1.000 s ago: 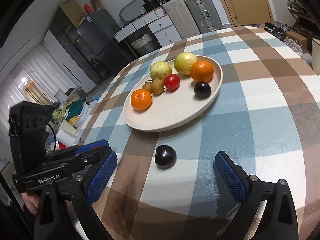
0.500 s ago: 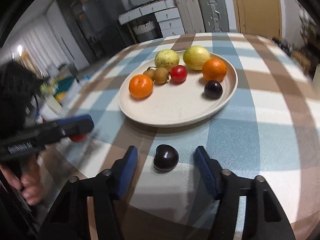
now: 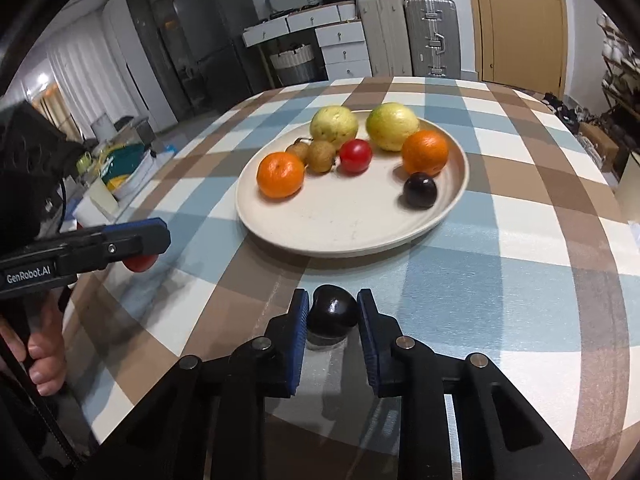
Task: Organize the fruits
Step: 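Lift the tomato with the left tool while the right tool grasps the dark plum, then carry the tomato and plum over the cream plate with both tools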
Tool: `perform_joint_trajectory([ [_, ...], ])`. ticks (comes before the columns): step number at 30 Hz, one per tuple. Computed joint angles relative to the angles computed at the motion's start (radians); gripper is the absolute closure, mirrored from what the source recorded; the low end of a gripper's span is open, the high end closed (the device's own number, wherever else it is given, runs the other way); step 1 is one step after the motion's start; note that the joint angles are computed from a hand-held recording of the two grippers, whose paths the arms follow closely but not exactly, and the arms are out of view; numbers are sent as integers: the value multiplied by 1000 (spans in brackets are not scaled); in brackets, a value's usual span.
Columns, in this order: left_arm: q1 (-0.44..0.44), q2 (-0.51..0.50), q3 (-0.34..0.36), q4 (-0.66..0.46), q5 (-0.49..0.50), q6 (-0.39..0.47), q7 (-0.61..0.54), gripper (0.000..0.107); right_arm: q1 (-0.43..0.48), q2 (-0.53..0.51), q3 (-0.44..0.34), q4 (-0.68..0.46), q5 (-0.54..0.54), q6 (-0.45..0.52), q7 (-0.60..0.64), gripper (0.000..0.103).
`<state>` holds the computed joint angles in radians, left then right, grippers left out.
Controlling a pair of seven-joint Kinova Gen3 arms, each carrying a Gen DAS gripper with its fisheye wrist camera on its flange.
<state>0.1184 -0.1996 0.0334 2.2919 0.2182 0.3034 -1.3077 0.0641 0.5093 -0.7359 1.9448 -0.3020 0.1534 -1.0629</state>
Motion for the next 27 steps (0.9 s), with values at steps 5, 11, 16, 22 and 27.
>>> perform_joint_trajectory([
  [5,-33,8,62,-37,-61,21,69,80,164,54,-163,6,-28,5,58,78],
  [11,-44,51,110,-104,-152,44,159,80,291,107,-291,20,-24,-13,96,78],
  [16,-23,107,117,-170,-213,52,204,80,370,155,-362,5,-15,0,113,78],
  [22,11,182,83,-243,-205,54,177,80,378,171,-367,-35,-14,23,142,78],
  [27,7,244,59,-299,-142,62,112,80,339,170,-327,-83,-31,47,174,78],
])
